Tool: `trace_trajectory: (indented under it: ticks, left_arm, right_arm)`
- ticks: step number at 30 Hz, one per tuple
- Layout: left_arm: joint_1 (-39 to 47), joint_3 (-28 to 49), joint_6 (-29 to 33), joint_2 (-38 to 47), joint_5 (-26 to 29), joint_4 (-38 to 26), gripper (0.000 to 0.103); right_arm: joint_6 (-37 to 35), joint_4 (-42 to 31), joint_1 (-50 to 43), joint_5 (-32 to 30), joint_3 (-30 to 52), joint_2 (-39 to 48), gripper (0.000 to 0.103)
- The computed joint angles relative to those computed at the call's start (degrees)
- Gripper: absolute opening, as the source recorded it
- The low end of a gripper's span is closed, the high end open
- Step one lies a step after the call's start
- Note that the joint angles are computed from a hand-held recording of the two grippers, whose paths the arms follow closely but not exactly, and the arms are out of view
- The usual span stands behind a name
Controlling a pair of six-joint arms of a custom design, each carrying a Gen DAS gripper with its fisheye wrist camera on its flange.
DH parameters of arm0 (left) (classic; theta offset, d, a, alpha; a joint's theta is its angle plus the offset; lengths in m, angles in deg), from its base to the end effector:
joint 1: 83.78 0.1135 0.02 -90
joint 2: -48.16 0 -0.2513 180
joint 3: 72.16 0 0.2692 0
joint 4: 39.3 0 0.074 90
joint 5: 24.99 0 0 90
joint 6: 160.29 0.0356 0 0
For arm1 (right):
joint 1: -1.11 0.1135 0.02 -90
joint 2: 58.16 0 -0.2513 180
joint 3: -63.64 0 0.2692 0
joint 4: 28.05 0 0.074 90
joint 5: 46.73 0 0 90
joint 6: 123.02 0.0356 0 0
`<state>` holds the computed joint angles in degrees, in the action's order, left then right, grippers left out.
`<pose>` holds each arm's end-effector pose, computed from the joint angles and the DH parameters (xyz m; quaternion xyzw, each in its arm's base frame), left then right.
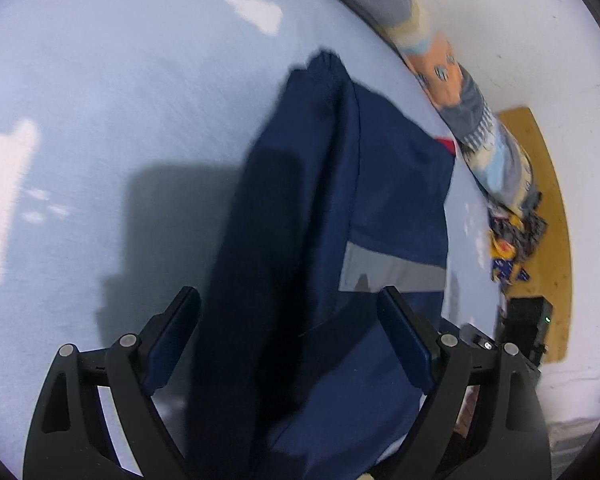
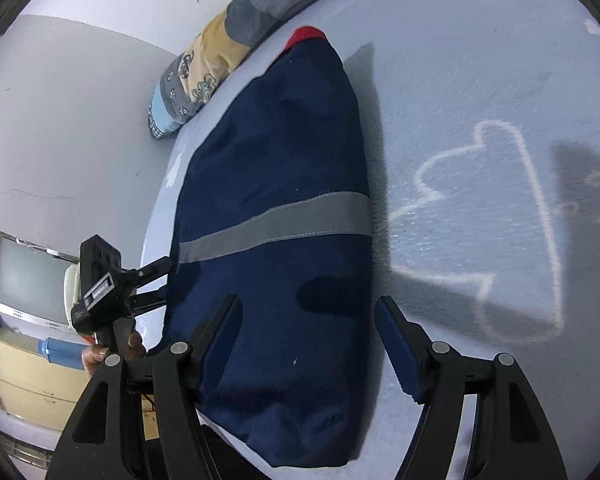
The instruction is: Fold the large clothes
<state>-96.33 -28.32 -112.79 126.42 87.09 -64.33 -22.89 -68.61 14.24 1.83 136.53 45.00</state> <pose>0.2365 -0.0664 0.1152 -0.1959 0.9277 -0.2833 0.1439 0.3285 0.1008 0.1274 -0.0830 0.9204 0.3731 0.0822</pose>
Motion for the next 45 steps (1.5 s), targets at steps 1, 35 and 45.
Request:
trace_trajectory:
  ticks: [1, 35, 45]
  left_arm:
    - [0.1, 0.4, 0.6, 1.4, 0.9, 0.6, 0.091]
    - [-18.6, 12.9, -2.2, 3.5, -8.2, 7.1, 0.078]
    - [-31.7, 26.0, -4.1, 19.8, -14.7, 4.3, 0.078]
  right_arm:
    - [-0.1, -0.2, 0.0, 0.2, 0.4, 0.7, 0.072]
    - [-13.6, -2.8, -1.4, 0.9, -2.2, -16.0, 0.043]
    - [-24.9, -11.6, -18.1, 5.0, -5.0, -15.0, 0.054]
